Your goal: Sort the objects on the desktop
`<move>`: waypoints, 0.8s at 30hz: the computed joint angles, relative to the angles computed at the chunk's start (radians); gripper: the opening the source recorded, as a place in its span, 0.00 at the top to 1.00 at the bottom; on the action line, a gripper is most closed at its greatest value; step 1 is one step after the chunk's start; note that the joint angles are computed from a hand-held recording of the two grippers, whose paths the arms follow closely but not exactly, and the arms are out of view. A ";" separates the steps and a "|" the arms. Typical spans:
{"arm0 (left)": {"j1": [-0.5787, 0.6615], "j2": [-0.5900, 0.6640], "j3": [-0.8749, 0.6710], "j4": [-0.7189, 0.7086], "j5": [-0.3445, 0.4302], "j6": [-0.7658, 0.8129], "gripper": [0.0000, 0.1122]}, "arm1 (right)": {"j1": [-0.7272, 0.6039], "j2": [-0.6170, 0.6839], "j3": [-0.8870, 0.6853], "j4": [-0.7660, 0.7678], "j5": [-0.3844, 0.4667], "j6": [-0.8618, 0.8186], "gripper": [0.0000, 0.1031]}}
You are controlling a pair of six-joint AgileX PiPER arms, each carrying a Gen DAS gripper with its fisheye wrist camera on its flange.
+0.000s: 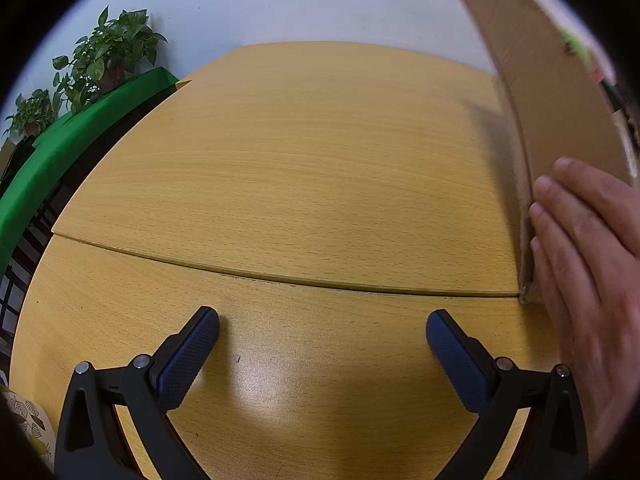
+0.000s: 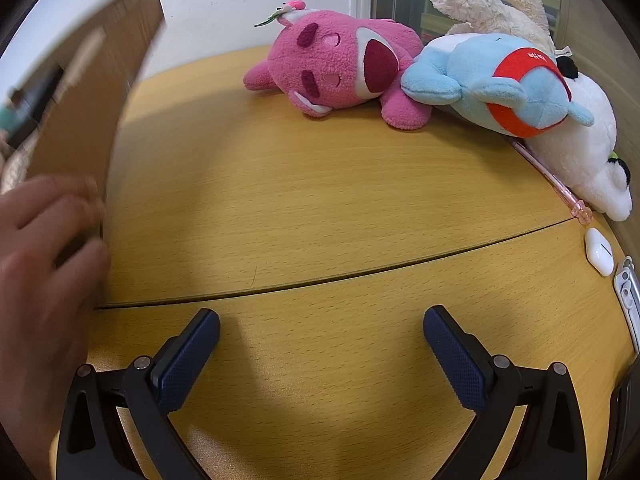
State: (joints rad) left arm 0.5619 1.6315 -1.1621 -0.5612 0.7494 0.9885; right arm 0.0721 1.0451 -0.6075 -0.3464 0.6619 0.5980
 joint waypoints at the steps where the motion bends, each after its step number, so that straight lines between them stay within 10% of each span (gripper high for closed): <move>1: 0.001 0.000 0.000 -0.001 0.000 0.002 0.08 | -0.002 0.004 -0.005 0.003 0.000 -0.005 0.00; 24: -0.002 -0.004 0.008 -0.001 -0.006 -0.001 0.08 | -0.040 0.018 -0.004 0.023 -0.026 -0.045 0.00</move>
State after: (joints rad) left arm 0.5604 1.6276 -1.1544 -0.5625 0.7429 0.9876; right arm 0.0324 1.0633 -0.6114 -0.3229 0.6360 0.5534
